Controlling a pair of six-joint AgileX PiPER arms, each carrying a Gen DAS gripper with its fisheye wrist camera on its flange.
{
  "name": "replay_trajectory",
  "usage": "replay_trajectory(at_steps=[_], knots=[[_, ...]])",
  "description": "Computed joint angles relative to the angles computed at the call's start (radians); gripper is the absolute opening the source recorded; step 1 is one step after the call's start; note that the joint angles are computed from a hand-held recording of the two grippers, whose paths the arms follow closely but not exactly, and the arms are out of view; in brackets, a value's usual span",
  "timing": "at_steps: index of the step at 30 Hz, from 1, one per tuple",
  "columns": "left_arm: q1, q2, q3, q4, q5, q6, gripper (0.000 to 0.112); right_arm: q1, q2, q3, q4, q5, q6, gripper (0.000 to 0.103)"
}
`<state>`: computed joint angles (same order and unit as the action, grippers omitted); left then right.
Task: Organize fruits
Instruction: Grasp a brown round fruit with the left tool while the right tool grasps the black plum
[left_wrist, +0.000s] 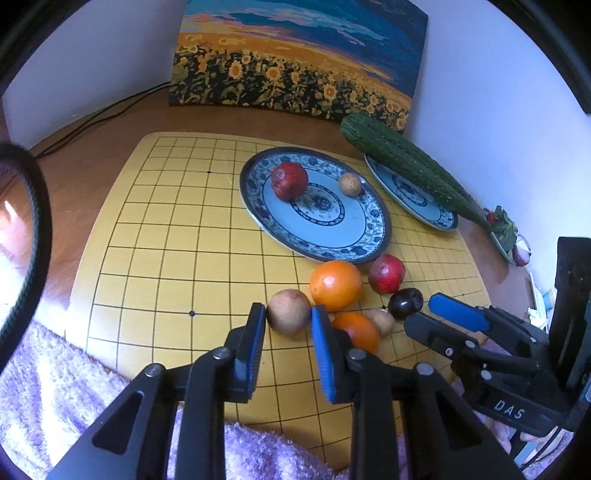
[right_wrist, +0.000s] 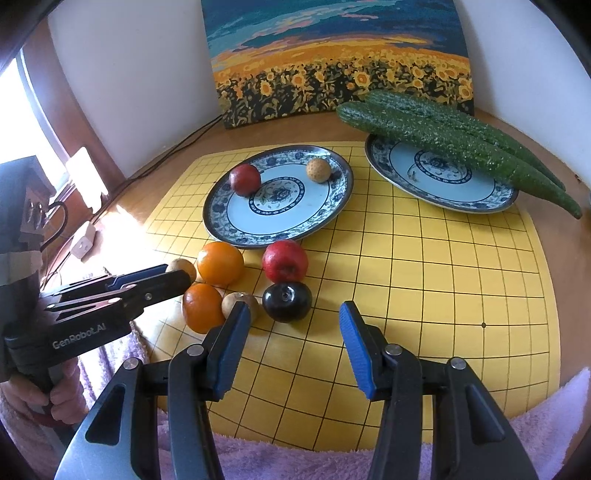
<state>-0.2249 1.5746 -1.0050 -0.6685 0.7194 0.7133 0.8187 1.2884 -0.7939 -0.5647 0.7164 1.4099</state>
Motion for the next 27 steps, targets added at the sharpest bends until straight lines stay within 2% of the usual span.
replay_trajectory(at_steps=[5, 15, 27], knots=[[0.008, -0.005, 0.007, 0.001, -0.001, -0.008, 0.027, -0.010, 0.002, 0.005, 0.000, -0.020, 0.008, 0.051], [0.003, -0.015, 0.004, 0.018, -0.003, -0.039, 0.027, -0.055, 0.010, 0.027, 0.027, -0.084, -0.020, 0.042], [-0.022, 0.005, -0.035, 0.038, 0.010, -0.069, 0.027, -0.097, 0.013, 0.036, 0.087, -0.139, -0.089, 0.041]])
